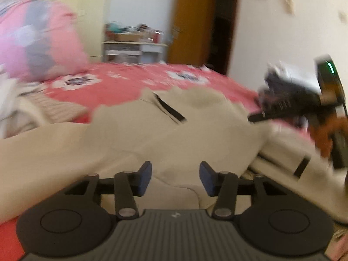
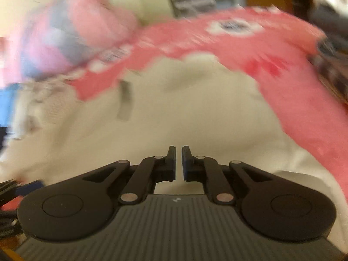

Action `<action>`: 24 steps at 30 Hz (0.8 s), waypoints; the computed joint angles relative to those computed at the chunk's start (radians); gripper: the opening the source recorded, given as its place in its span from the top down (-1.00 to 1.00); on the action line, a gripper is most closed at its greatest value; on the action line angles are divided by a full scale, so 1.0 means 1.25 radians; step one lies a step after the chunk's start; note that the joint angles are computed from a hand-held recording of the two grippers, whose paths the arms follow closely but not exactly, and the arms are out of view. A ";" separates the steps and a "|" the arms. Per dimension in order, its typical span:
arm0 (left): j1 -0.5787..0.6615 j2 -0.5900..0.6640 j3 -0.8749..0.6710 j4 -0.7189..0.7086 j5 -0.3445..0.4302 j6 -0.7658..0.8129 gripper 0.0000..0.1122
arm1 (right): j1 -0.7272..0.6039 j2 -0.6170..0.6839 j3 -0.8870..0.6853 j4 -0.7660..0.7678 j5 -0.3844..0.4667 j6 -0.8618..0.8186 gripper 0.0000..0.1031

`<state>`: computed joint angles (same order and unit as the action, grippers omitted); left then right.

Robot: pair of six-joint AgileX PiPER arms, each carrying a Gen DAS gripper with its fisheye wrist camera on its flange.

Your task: Fold clothes

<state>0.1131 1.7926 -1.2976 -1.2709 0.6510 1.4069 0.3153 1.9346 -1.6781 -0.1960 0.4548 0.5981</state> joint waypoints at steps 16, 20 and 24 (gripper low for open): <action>0.487 0.114 -0.262 0.351 0.152 -0.860 -0.17 | 0.154 0.105 -0.017 0.047 -0.082 -0.025 0.85; 0.499 0.202 -0.325 0.316 0.140 -0.915 -0.17 | 0.146 0.102 0.004 0.076 -0.119 -0.031 0.85; 0.476 0.210 -0.309 0.299 0.039 -0.920 0.19 | 0.145 0.129 -0.031 0.064 -0.112 -0.027 0.85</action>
